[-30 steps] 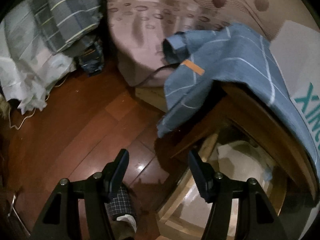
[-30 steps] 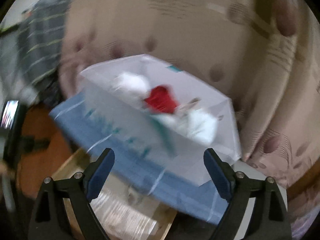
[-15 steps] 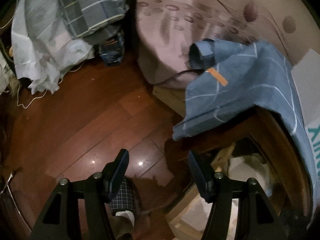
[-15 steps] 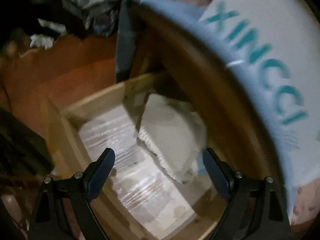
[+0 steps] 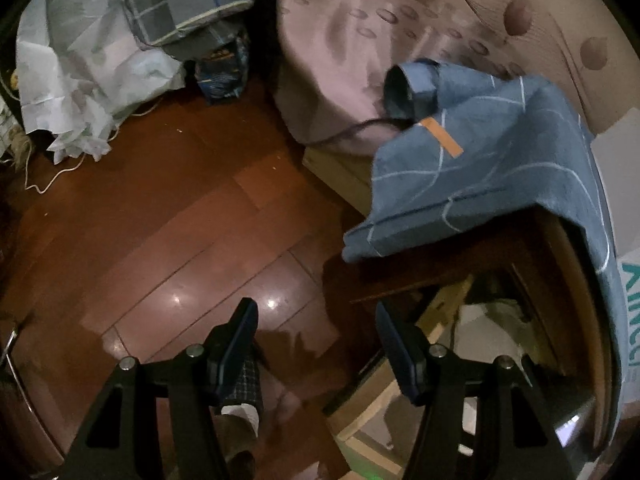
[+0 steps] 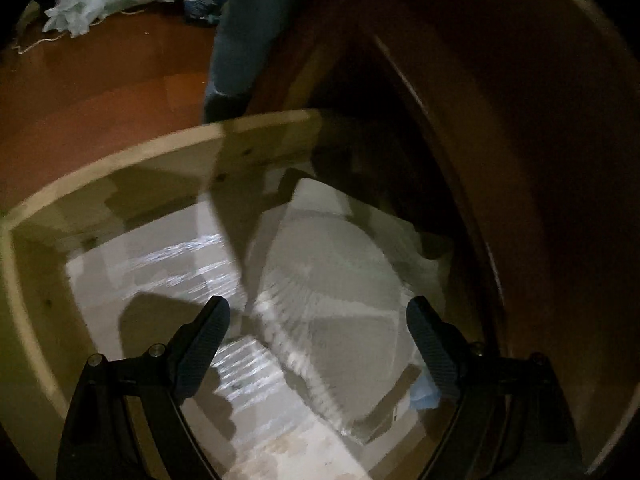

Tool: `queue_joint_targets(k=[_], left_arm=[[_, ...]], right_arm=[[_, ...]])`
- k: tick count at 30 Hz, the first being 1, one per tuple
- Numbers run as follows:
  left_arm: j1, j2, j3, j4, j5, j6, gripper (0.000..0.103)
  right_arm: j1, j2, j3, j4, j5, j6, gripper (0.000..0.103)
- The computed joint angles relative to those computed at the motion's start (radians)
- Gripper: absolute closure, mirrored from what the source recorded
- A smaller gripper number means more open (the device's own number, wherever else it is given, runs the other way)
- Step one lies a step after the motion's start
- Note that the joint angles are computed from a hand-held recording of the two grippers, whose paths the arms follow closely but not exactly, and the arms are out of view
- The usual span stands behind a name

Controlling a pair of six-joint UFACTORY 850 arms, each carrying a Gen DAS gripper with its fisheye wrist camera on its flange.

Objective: Take underwear out of drawer
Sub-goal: 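Move the right gripper back into the drawer and grasp the white lace underwear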

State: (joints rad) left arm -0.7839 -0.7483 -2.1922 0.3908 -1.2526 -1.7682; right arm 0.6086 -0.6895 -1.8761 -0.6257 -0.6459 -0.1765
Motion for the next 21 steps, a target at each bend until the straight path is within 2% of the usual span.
queue_joint_targets(k=[2,4,7,10,15,19,20,21], left_arm=[[0.0,-0.003,-0.004,0.0,0.006,0.0,0.04],[0.0,-0.006,-0.008,-0.004,0.01,0.006,0.04],[0.001,-0.013,-0.019,-0.009,0.009,0.014,0.04],[0.001,-0.023,-0.034,-0.02,0.006,0.031,0.04],[0.004,-0.029,-0.038,-0.04,0.02,0.046,0.04],[0.004,-0.026,-0.033,-0.039,0.021,0.039,0.04],[0.004,-0.026,-0.033,-0.04,0.024,0.038,0.04],[0.004,-0.024,-0.029,-0.042,0.029,0.037,0.04]], right_arm=[[0.005,-0.009,0.002,-0.075,-0.003,0.048,0.015],[0.003,-0.029,-0.022,-0.053,-0.024,0.034,0.014],[0.001,-0.033,-0.023,-0.045,-0.01,0.044,0.012],[0.007,-0.029,0.002,-0.106,0.0,0.077,0.005],[0.013,-0.015,0.051,-0.201,0.02,0.112,0.003],[0.002,-0.014,0.041,-0.126,0.02,0.076,0.008],[0.001,-0.017,0.038,-0.13,0.022,0.078,0.012],[0.008,-0.025,0.04,-0.17,0.026,0.115,0.021]])
